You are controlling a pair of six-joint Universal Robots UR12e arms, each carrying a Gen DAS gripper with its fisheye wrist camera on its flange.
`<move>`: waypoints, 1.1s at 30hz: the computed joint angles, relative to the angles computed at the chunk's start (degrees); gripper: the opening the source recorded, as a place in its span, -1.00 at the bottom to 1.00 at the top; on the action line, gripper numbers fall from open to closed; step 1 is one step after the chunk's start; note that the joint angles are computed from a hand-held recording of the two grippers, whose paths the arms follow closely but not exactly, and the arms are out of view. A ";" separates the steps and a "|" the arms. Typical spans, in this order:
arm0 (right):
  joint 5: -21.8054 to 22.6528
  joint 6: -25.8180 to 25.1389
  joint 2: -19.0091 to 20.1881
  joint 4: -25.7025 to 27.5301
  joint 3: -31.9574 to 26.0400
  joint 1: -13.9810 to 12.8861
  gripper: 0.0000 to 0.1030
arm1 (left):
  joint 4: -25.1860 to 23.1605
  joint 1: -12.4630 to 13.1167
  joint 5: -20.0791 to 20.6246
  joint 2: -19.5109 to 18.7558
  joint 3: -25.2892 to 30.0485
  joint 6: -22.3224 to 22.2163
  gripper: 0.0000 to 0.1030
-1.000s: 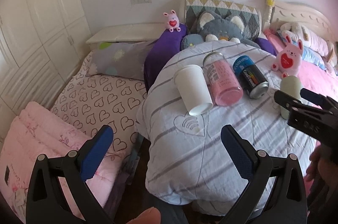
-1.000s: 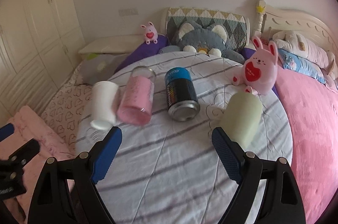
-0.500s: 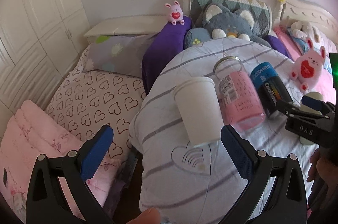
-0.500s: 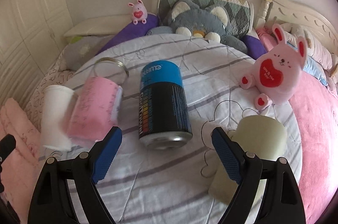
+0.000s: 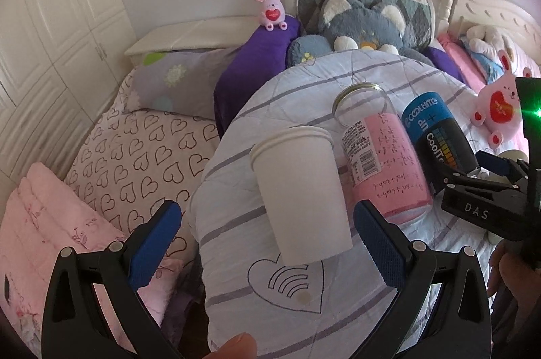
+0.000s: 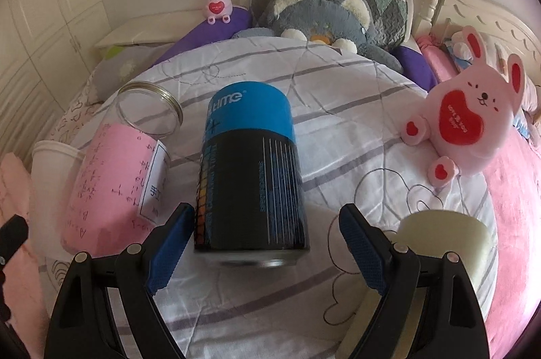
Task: Flip cup upright
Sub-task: 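Close the right tool's fingers around the can's body, then lift the can with the right tool and carry it across the quilt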
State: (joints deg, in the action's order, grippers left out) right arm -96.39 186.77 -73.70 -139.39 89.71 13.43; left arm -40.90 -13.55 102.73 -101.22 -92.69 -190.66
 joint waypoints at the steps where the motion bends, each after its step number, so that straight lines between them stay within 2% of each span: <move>1: -0.06 -0.16 0.26 0.01 -0.23 -0.02 0.70 | -0.01 0.02 -0.05 -0.09 0.05 -0.07 1.00; 7: 1.29 -0.59 1.20 0.70 -1.01 -0.22 0.70 | -0.38 0.03 0.29 -0.62 0.65 -0.34 1.00; 8: 1.51 -0.74 1.26 0.65 -0.98 -0.29 0.61 | -0.44 0.08 0.31 -0.70 0.76 -0.32 1.00; 10: 3.73 -0.27 1.14 0.49 -0.65 -0.85 0.31 | -0.43 0.12 0.35 -0.63 0.68 -0.40 1.00; 20: 5.72 1.00 -1.04 -2.72 0.97 -1.15 0.31 | 0.52 -0.17 0.59 1.03 -0.69 -0.44 1.00; 25: 6.08 1.43 -4.00 -4.34 3.26 -0.80 0.31 | 1.63 -0.82 0.95 3.57 -2.74 -0.50 1.00; 33: 7.19 3.67 -12.95 -7.54 12.78 0.17 0.31 | 2.42 -2.19 1.18 8.96 -7.86 0.49 1.00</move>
